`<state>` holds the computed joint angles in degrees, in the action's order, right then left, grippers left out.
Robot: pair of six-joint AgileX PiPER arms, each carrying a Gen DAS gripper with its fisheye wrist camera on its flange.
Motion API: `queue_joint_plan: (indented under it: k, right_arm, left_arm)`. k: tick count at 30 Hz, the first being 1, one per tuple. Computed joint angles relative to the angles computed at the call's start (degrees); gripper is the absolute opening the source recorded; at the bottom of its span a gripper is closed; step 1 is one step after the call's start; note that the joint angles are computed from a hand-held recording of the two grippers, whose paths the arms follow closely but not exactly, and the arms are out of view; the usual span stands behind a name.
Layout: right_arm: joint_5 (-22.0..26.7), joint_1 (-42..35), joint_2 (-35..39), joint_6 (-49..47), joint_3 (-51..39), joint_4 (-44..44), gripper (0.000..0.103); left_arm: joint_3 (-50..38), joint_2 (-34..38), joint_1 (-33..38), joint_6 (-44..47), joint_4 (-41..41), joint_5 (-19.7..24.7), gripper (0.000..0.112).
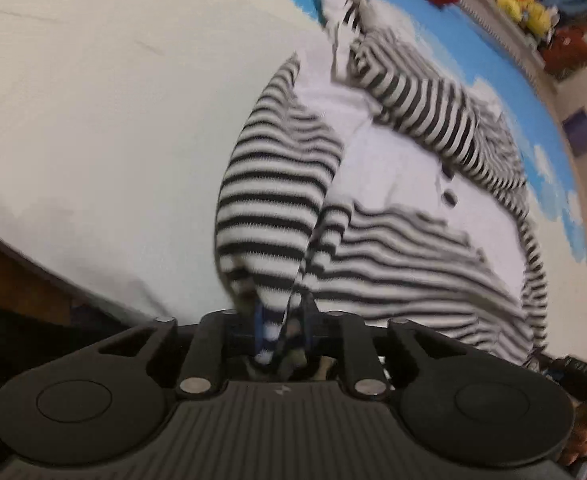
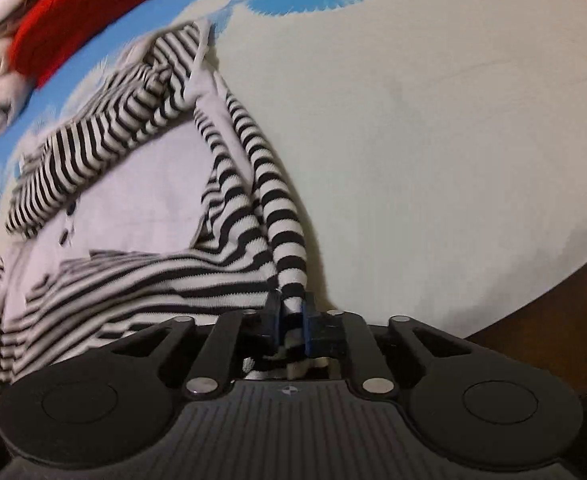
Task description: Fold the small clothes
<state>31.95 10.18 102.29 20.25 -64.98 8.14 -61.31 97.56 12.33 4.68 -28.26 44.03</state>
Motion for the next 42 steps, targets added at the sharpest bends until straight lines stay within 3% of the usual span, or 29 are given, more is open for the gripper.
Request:
queue_joint_plan:
  k: [1,2,10,13,15,17,19,23,25,26,27,29,31,33,34,36,42]
  right_arm:
    - [0.18,-0.32,0.36,0.39,-0.37,0.42,0.038]
    - [0.36,-0.73,0.72,0.74,-0.64,1.19,0.041]
    - [2.95,1.39,3.42,3.89,-3.36,-2.95,0.043]
    - [2.85,1.62,3.28,3.75,-3.13,-3.33,0.043]
    - [2.59,1.93,2.83,3.20,-2.57,-3.27,0.043]
    - [1.89,2.06,2.53,2.13,-1.97,-2.62,0.039]
    - [0.33,1.01,1.45,-2.19,-0.52,2.17,0.009]
    - [-3.62,0.61,-1.40,-1.03,2.30,3.05,0.009]
    - [-2.15,0.86,-0.46,-0.28,1.51,2.33,0.011]
    - [-0.88,1.08,0.42,0.06,0.76,1.72,0.014]
    - [0.31,1.26,1.21,-0.17,0.20,1.60,0.023]
    - [0.99,2.19,1.92,0.26,-0.39,-0.56,0.024]
    - [0.92,2.91,1.88,1.25,-0.39,-1.86,0.024]
    - [0.58,2.63,1.98,1.19,-0.34,-1.21,0.021]
    - [0.08,2.32,1.81,0.29,-0.05,-0.26,0.014]
    - [-1.39,2.22,0.94,-0.01,0.83,0.27,0.010]
    - [-8.46,1.30,-5.47,-0.62,5.39,3.31,0.008]
  left_arm:
    - [0.09,-0.01,0.00,0.36,-0.68,-0.30,0.036]
    - [0.12,0.02,-0.04,-0.06,-0.69,-0.52,0.039]
    - [-0.65,2.51,-0.01,-2.30,0.40,1.59,0.039]
    - [-1.00,3.30,-1.29,-4.50,4.23,2.59,0.039]
    - [-0.92,3.40,-1.77,-5.03,5.19,2.27,0.027]
    - [-0.57,2.87,-1.74,-3.92,4.13,1.54,0.012]
    - [0.12,1.36,-2.77,-4.61,5.73,-0.19,0.010]
    - [0.56,-0.03,-3.48,-5.64,6.89,-0.94,0.011]
    - [0.14,0.55,-3.27,-7.02,7.57,-0.33,0.019]
    - [-0.08,0.88,-3.28,-8.12,8.46,-0.04,0.029]
    - [-0.12,1.22,-3.26,-8.77,9.02,0.04,0.032]
    - [-0.04,1.75,-3.17,-8.27,8.51,0.13,0.032]
    - [0.14,1.95,-3.26,-7.47,8.23,-0.14,0.029]
    - [0.61,1.60,-3.47,-5.97,7.29,-0.83,0.014]
    - [0.89,1.19,-3.78,-5.73,7.26,-1.26,0.013]
    - [1.47,0.16,-4.79,-6.22,8.48,-2.49,0.010]
    - [-0.11,-3.99,-4.78,-2.01,6.51,-3.41,0.009]
